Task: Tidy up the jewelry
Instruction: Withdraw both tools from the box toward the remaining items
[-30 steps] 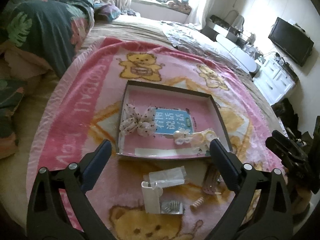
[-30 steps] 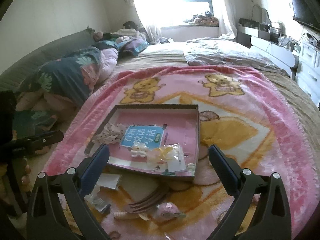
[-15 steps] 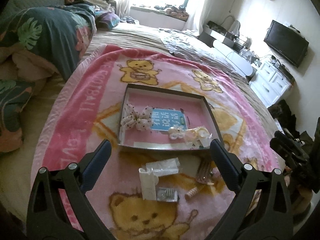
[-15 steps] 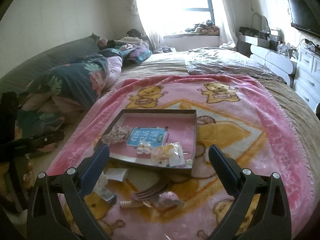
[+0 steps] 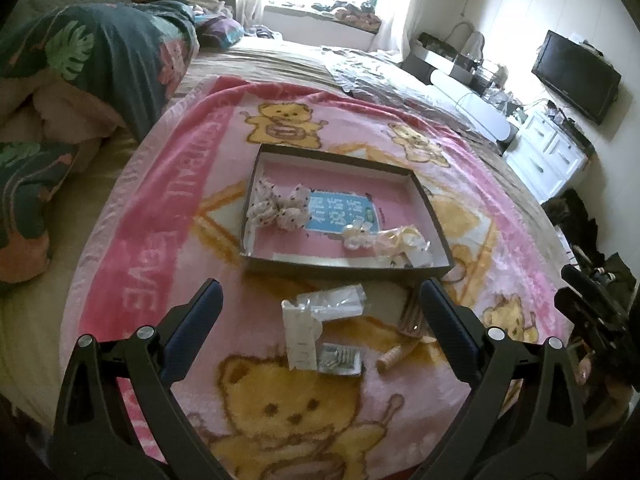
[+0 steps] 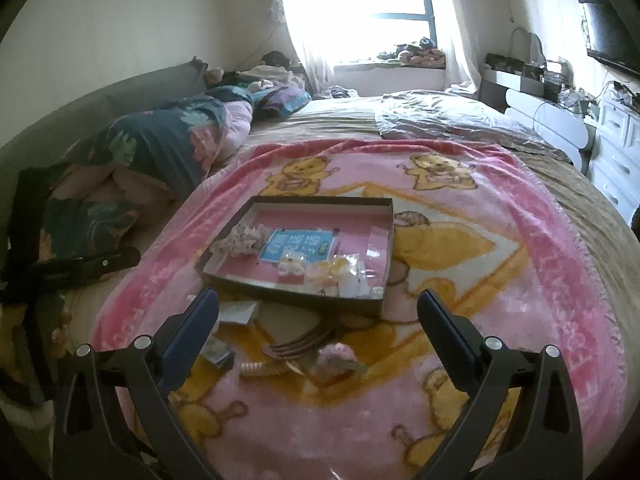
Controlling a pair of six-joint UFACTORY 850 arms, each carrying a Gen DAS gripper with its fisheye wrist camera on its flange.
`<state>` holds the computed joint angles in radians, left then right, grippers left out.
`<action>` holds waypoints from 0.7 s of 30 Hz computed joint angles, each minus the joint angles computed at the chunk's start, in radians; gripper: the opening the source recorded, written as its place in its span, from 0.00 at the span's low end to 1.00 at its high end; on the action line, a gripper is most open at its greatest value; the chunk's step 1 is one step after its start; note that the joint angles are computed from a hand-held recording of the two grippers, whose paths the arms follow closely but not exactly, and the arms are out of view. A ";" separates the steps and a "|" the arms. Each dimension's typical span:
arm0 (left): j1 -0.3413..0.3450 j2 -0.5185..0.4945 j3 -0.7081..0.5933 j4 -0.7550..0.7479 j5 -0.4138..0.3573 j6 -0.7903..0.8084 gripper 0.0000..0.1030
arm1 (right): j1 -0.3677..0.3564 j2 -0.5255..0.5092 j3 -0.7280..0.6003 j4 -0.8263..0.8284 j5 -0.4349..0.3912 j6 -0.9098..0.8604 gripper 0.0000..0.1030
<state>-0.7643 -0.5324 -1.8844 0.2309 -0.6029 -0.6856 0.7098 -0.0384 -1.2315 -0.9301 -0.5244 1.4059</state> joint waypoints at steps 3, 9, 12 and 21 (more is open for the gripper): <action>-0.001 0.012 0.025 0.007 0.001 -0.011 0.89 | 0.008 0.000 0.010 0.018 0.008 -0.013 0.96; -0.008 0.034 0.072 0.028 0.000 -0.030 0.89 | 0.026 -0.004 0.023 0.051 0.013 -0.045 0.96; -0.012 0.045 0.097 0.022 0.009 -0.028 0.89 | 0.035 -0.010 0.021 0.056 0.011 -0.058 0.96; -0.029 0.059 0.145 0.056 0.012 -0.055 0.89 | 0.054 -0.021 0.038 0.089 0.025 -0.091 0.96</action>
<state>-0.7934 -0.4739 -1.7392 0.2866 -0.5908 -0.7402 0.7642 -0.0589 -1.1939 -0.8414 -0.4994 1.3154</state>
